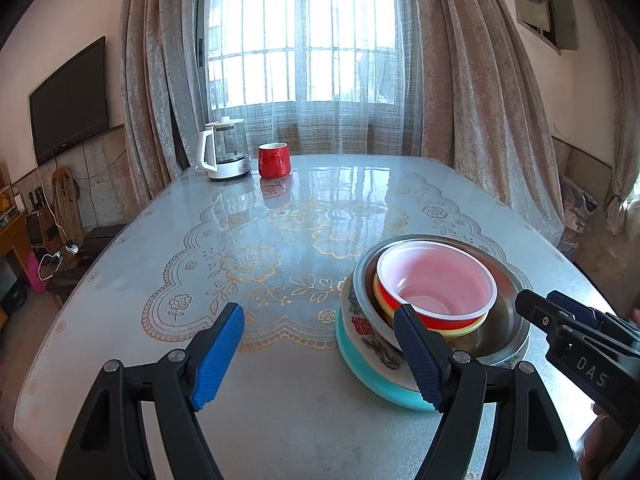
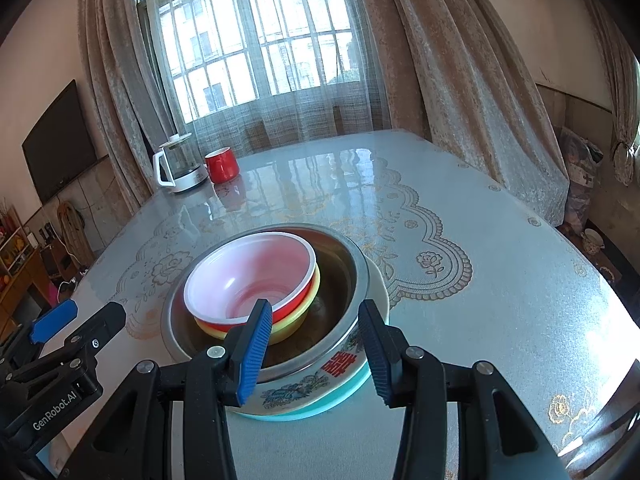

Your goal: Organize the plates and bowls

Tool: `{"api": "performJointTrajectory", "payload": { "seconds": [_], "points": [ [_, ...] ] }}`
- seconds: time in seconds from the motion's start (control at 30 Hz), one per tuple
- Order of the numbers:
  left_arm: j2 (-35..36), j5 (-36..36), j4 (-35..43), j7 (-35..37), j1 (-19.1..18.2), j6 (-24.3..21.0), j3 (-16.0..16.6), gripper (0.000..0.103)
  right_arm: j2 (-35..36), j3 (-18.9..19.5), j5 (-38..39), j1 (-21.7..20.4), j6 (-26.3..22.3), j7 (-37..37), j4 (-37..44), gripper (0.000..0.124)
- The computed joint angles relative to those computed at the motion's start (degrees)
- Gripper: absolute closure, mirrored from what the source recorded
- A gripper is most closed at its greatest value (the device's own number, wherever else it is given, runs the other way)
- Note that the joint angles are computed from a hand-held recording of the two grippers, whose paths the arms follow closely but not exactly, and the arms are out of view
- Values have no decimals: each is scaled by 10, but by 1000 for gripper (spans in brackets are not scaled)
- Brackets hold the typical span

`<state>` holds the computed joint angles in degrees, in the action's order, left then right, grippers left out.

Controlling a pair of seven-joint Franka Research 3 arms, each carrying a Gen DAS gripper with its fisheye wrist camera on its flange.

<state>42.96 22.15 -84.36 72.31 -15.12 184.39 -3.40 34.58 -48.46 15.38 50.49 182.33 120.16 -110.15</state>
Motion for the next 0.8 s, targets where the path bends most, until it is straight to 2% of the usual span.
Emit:
{"api": "performJointTrajectory", "payload": {
  "seconds": [0.13,0.63,0.8],
  "points": [
    [3,-2,7,-2,-4,-1,4,25,3,-3,3,-1,5,-3,2,78],
    [11,0,22,-17,-26,-2,24,24,-2,23,16,-32,11,-28,8,78],
    [15,-3,25,-32,-43,11,43,24,-4,33,21,-46,16,-39,9,78]
  ]
}}
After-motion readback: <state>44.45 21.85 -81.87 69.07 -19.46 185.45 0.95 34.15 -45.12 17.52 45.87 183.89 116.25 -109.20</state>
